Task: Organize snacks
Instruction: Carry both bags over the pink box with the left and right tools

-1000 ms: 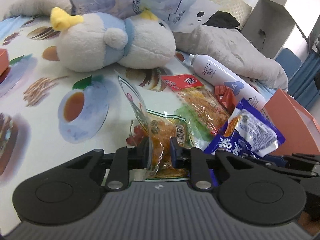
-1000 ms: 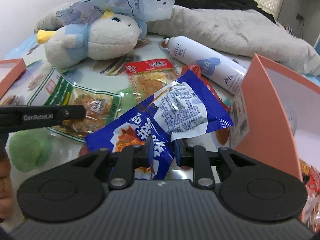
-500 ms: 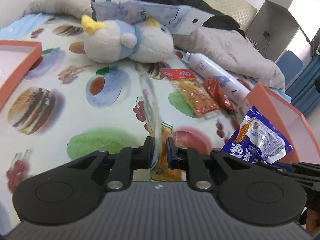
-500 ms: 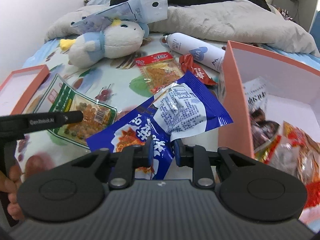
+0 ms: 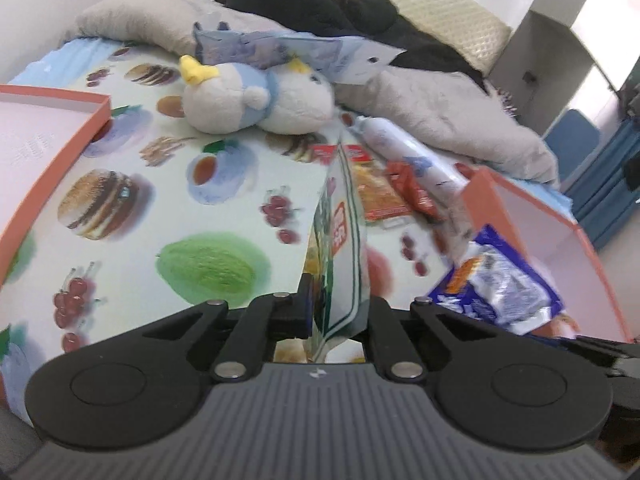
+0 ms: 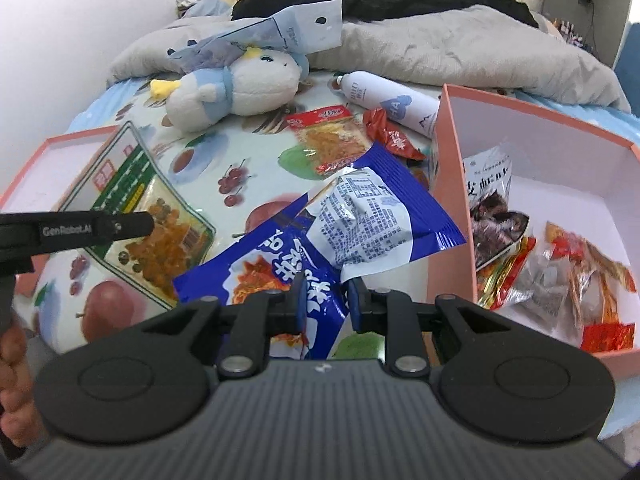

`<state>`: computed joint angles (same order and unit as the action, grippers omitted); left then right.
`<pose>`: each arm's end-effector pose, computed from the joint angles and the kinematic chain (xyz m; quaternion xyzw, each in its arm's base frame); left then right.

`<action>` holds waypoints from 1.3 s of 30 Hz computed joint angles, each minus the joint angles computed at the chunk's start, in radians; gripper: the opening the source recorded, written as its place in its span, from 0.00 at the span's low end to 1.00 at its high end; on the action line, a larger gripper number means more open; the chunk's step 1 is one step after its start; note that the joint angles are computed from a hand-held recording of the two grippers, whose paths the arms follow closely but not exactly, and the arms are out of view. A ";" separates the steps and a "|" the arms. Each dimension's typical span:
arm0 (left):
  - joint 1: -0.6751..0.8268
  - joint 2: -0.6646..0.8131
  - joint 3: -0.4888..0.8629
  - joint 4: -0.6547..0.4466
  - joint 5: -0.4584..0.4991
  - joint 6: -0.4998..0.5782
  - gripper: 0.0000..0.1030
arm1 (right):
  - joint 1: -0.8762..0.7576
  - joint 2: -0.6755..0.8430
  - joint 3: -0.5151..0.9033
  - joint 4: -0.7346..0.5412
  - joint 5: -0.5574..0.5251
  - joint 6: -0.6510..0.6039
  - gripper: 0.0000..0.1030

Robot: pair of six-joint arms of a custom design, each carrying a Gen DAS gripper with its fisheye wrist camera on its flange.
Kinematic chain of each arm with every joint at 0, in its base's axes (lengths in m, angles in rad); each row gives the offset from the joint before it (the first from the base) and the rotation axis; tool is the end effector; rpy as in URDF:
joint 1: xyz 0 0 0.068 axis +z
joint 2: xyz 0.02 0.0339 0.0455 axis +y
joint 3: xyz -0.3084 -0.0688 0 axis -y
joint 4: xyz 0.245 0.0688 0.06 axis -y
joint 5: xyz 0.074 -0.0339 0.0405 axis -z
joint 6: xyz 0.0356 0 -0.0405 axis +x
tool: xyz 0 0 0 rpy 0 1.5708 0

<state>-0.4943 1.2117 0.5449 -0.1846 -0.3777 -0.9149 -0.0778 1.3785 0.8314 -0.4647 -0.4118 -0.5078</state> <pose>0.1927 -0.0889 0.2173 -0.2565 0.8853 -0.0901 0.3772 0.2584 -0.0059 0.2496 -0.2558 0.9072 0.1102 0.3153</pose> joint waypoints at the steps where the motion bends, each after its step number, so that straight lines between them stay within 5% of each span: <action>1: -0.014 -0.004 0.011 -0.013 -0.008 0.001 0.06 | -0.004 -0.008 0.000 0.002 0.001 0.001 0.23; 17: -0.058 -0.035 0.321 -0.188 -0.031 0.123 0.06 | -0.092 -0.066 0.218 -0.104 -0.082 0.029 0.23; 39: -0.097 0.313 0.954 -0.356 0.009 0.302 0.06 | -0.273 0.106 0.584 -0.130 -0.235 0.063 0.23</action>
<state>-0.5914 1.5250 1.4993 -0.5403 -0.3684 -0.6125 -0.3507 1.4842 1.4155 -0.5945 -0.6468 -0.4446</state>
